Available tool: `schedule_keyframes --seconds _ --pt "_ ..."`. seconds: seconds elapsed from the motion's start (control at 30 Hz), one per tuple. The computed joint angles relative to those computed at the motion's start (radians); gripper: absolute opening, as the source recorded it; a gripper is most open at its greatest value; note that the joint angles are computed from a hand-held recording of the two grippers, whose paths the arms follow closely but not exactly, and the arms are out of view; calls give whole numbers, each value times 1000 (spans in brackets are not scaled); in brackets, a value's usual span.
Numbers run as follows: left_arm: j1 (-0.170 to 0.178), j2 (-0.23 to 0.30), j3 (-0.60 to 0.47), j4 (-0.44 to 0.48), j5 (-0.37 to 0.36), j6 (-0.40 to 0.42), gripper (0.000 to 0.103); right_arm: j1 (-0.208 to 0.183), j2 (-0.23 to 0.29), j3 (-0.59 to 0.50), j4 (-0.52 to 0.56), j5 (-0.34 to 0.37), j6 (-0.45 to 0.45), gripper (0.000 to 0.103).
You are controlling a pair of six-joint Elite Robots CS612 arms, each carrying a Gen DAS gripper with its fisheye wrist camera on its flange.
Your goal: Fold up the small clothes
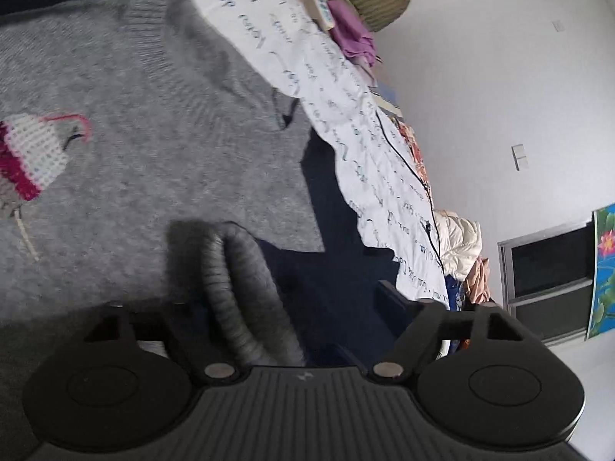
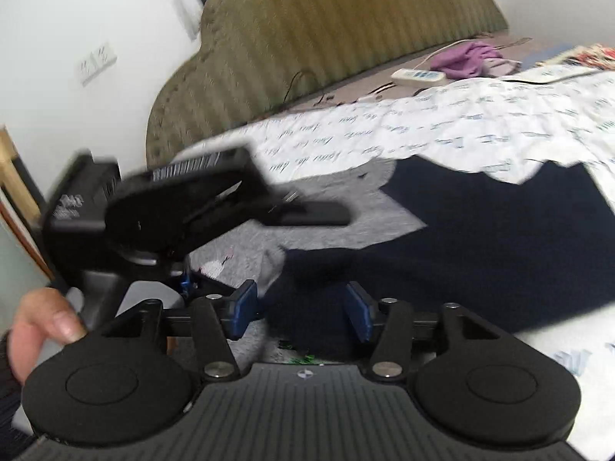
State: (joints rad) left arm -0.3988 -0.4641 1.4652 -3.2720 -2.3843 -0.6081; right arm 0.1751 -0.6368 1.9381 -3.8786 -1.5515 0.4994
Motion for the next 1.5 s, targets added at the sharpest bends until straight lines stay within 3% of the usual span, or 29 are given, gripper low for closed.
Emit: schedule_keyframes --seconds 0.03,0.1,0.13,0.27,0.37,0.43,0.57,0.63,0.7,0.83,0.93,1.0,1.03,1.07,1.1,1.2,1.27,1.33,1.43,1.5 --pt "0 -9 8 24 14 20 59 -7 -2 20 -36 -2 31 60" --pt "-5 -21 13 83 59 80 20 -19 -4 55 -98 -27 97 68" --pt "-10 -30 17 125 87 122 11 -24 -5 73 -131 -55 133 73" --pt "-25 -77 56 181 175 309 9 -48 -10 127 -205 -122 242 75" --pt "-24 -105 65 167 209 407 8 -72 -15 152 -244 -152 277 76" --pt "-4 -119 65 123 225 413 8 -93 -27 161 -244 -151 275 76" --pt "54 -126 50 40 350 342 8 -133 -56 163 -159 -130 201 81" --pt "78 -124 36 72 402 314 8 -153 -55 153 -119 -95 195 83" --pt "95 -117 24 131 389 315 8 -166 -45 128 -67 -63 201 83" --pt "90 -113 32 171 375 365 8 -182 -9 55 38 42 224 82" --pt "86 -110 35 177 366 382 8 -173 5 8 100 42 206 83" --pt "85 -108 31 183 364 391 8 -175 16 -14 99 65 216 76" --pt "81 -109 30 186 367 392 8 -178 22 -24 95 87 222 55" --pt "81 -110 32 184 370 396 8 -186 27 -31 100 134 214 8" --pt "80 -110 28 185 379 396 8 -188 21 -38 147 151 208 11" --pt "84 -112 21 163 402 391 8 -176 1 -27 160 72 116 9" --pt "85 -107 14 176 422 394 8 -192 3 -11 128 76 168 8" --pt "80 -97 2 226 443 413 8 -196 9 -13 174 83 169 7" --pt "70 -82 5 176 477 424 8 -188 18 -14 145 61 200 7" --pt "66 -84 7 169 482 438 10 -185 16 -16 153 42 218 16"
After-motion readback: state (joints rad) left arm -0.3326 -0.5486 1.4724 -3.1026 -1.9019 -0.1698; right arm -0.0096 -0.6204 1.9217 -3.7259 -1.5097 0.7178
